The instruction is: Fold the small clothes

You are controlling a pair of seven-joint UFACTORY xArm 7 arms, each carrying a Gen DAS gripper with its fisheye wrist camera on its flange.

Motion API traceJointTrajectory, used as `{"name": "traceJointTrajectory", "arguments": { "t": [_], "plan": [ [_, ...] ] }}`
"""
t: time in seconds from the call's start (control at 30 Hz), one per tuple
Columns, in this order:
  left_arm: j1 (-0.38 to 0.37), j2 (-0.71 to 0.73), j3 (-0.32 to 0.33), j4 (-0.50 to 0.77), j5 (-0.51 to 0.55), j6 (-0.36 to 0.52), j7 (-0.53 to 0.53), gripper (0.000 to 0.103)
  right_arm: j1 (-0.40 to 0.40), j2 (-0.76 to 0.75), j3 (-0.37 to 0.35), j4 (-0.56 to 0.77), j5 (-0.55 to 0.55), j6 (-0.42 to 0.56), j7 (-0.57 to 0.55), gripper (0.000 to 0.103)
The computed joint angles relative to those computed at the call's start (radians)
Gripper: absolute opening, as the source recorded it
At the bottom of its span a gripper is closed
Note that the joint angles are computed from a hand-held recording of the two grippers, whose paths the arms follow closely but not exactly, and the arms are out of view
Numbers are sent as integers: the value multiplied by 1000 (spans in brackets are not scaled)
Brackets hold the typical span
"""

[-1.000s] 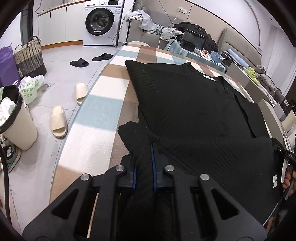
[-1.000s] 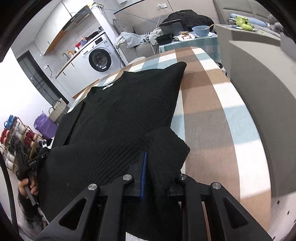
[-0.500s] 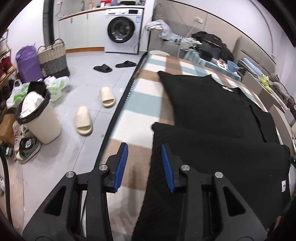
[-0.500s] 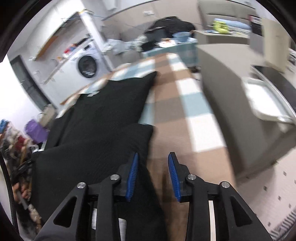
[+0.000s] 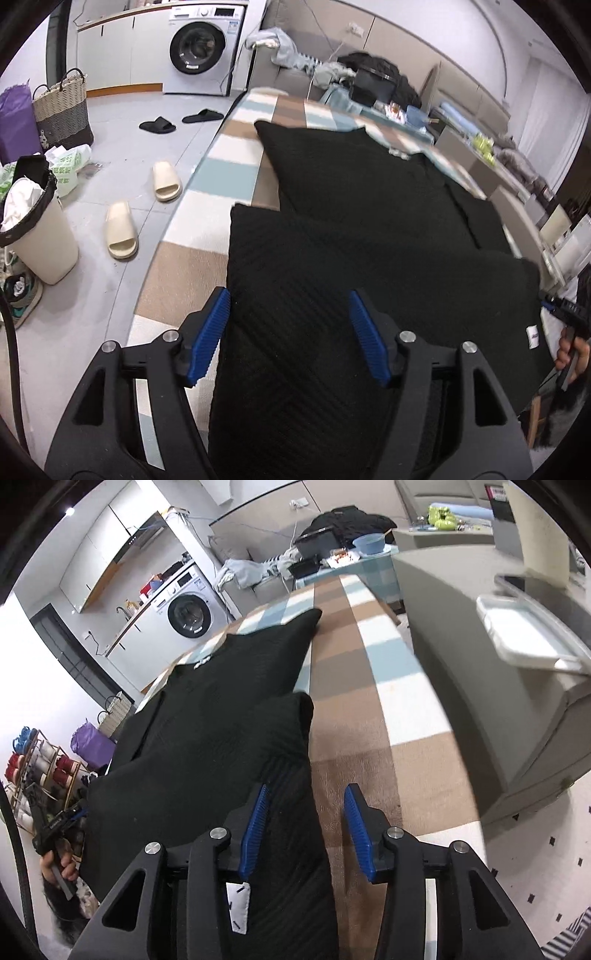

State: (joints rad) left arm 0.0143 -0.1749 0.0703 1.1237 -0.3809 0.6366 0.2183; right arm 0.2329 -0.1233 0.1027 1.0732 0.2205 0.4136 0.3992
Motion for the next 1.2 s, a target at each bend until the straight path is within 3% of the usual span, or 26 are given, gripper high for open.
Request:
{"name": "traceJointTrajectory", "arguments": {
  "t": [0.2, 0.5, 0.67, 0.8, 0.83, 0.87, 0.93, 1.0, 1.1, 1.2],
  "plan": [
    [5, 27, -14, 17, 51, 25, -46, 64, 30, 50, -19, 44, 188, 4, -196, 50],
    [17, 44, -19, 33, 108, 41, -92, 59, 47, 18, -16, 45, 374, 42, -472, 50],
    [27, 69, -10, 52, 77, 40, -90, 59, 12, 15, 2, 41, 180, 53, -310, 50],
    [33, 79, -16, 58, 80, 42, -94, 59, 11, 45, -8, 65, 179, 69, -308, 49],
    [33, 77, -18, 59, 83, 49, -89, 59, 13, 49, -8, 71, 189, 76, -321, 47],
    [32, 74, -18, 57, 80, 51, -83, 57, 20, 47, -9, 71, 224, 75, -359, 37],
    [27, 65, -18, 47, 66, 50, -54, 32, 25, 34, -2, 62, 220, 60, -379, 33],
    [24, 50, -19, 30, 63, 30, -38, 19, 28, 25, 5, 53, 187, 31, -375, 15],
    [20, 22, -24, -5, 88, -41, -47, 8, 22, 14, 13, 43, 114, -7, -314, 5],
    [1, -10, -6, -30, 28, -96, -7, 5, 27, -2, 10, 20, 96, -57, -291, 5]
  ]
}}
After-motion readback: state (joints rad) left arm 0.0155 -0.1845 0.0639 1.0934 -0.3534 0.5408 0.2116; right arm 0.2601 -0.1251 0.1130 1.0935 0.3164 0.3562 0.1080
